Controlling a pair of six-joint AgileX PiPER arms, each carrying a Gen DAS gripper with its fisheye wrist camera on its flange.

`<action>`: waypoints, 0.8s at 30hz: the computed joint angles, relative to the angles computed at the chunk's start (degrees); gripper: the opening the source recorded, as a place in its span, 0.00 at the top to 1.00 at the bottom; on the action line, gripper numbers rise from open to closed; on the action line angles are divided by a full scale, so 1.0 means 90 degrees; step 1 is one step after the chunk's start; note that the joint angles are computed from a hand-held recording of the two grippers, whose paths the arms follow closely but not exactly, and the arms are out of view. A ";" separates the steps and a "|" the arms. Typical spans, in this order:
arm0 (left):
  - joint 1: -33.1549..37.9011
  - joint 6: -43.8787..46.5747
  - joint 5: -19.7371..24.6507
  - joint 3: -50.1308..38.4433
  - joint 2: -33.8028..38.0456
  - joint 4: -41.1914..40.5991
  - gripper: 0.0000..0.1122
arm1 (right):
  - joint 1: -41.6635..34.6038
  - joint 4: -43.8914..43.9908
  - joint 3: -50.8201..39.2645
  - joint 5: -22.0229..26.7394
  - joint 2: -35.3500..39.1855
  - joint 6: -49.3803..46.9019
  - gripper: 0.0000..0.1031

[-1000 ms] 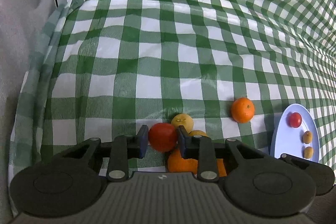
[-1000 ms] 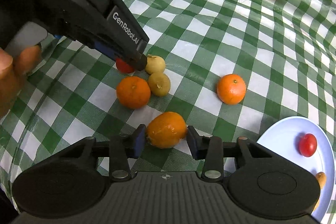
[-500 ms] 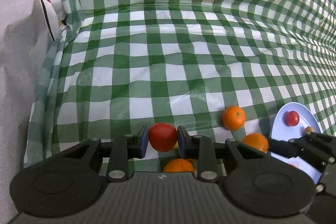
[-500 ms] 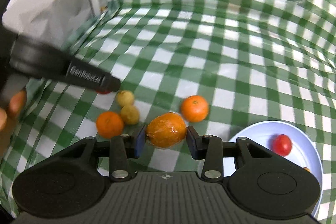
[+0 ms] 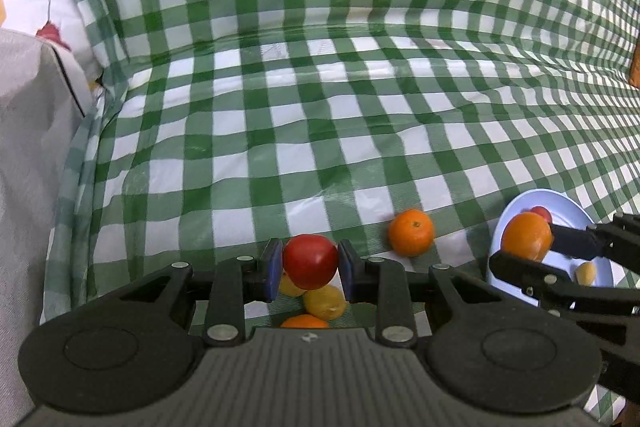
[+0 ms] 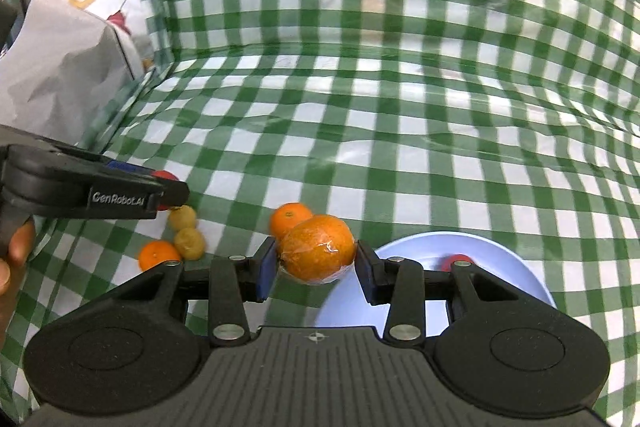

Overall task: Organize fruits
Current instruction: 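Carry the mandarin over the blue plate with the right tool while the left tool carries the tomato there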

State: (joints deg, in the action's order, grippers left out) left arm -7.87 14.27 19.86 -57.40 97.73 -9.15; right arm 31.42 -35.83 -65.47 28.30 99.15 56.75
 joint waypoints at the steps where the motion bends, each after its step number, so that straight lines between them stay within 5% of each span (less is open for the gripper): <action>1: -0.0084 -0.0108 -0.0051 0.0076 -0.0065 0.0079 0.71 | -0.0029 -0.0031 0.0034 0.0001 -0.0040 0.0025 0.58; 24: -0.0216 0.0796 -0.0360 0.0212 -0.0106 -0.0780 0.71 | -0.0084 -0.0318 0.0371 0.0041 -0.0368 0.0399 0.58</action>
